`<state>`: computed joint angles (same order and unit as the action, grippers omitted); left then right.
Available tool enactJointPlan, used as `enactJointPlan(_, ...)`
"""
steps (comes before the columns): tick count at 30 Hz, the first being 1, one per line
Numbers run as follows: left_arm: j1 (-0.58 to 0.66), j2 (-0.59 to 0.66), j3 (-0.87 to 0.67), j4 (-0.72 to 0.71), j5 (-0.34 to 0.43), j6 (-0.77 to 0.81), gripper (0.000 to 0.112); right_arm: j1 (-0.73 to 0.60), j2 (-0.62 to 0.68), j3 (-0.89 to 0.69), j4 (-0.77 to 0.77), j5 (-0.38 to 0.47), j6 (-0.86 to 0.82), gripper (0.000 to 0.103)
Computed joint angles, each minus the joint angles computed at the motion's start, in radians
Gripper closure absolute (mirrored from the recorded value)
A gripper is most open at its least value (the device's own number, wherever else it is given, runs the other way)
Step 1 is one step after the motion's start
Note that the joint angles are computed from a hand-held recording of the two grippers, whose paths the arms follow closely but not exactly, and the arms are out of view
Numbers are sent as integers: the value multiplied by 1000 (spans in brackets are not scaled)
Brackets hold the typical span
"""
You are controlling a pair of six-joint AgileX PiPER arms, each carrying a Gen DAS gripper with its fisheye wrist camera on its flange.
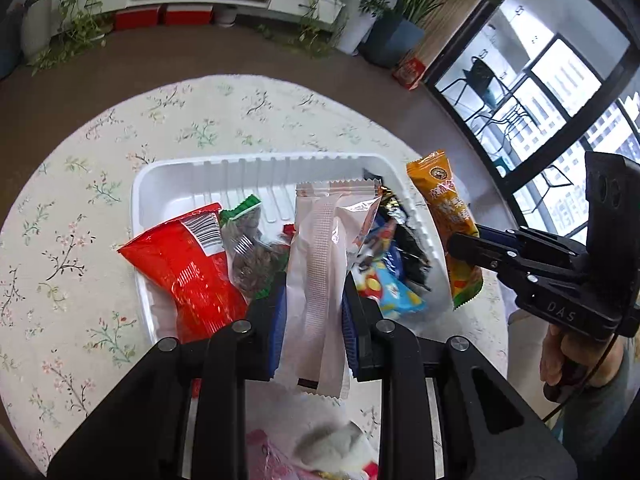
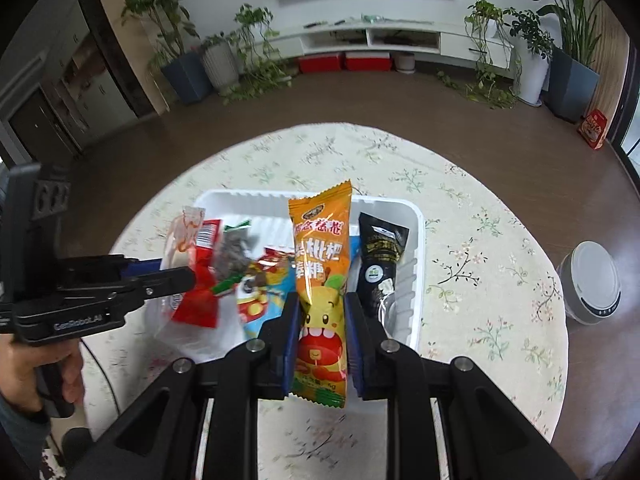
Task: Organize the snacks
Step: 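Carry the orange packet and pink-white wrapper into the white tray with both tools, then open both tools to release the packets and pull back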
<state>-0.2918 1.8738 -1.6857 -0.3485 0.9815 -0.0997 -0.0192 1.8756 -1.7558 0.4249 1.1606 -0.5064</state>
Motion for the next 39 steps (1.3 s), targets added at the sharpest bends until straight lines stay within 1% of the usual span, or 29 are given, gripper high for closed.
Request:
enactJointPlan(4, -8, 72, -21, 15, -33, -17, 90, 33, 77, -53, -39, -6, 42, 79)
enactJointPlan(6, -21, 97, -38, 37, -38, -33, 90, 43, 96, -63, -45, -15, 44, 79)
enactJointPlan(10, -19, 138, -41, 48, -72, -42, 88, 62, 97, -37, -64, -50, 45, 79)
enactJointPlan(20, -45, 154, -44, 102, -90, -88, 87, 85, 99, -17, -95, -90, 56, 78)
enactJointPlan(23, -51, 133, -33, 124, -85, -119, 84, 85, 90, -4, -96, -94, 58, 75)
enactJointPlan(26, -56, 132, -29, 140, -96, -133, 81, 76, 84, 1, -93, -91, 55, 69)
enactJointPlan(27, -57, 131, -27, 144, -99, -135, 77, 72, 79, 6, -89, -94, 52, 66)
enactJointPlan(28, -59, 128, -23, 150, -104, -142, 71, 67, 76, 10, -87, -96, 49, 64)
enactJointPlan(30, -59, 116, -7, 143, -121, -142, 68, 58, 69, 15, -79, -95, 42, 63)
enactJointPlan(34, -66, 92, 15, 148, -142, -151, 67, 43, 47, 37, -65, -102, 27, 57)
enactJointPlan(38, -83, 50, 45, 165, -160, -163, 67, 25, 14, 66, -45, -104, 5, 55)
enactJointPlan(39, -87, 33, 59, 168, -170, -167, 67, 18, 3, 76, -37, -104, -2, 52)
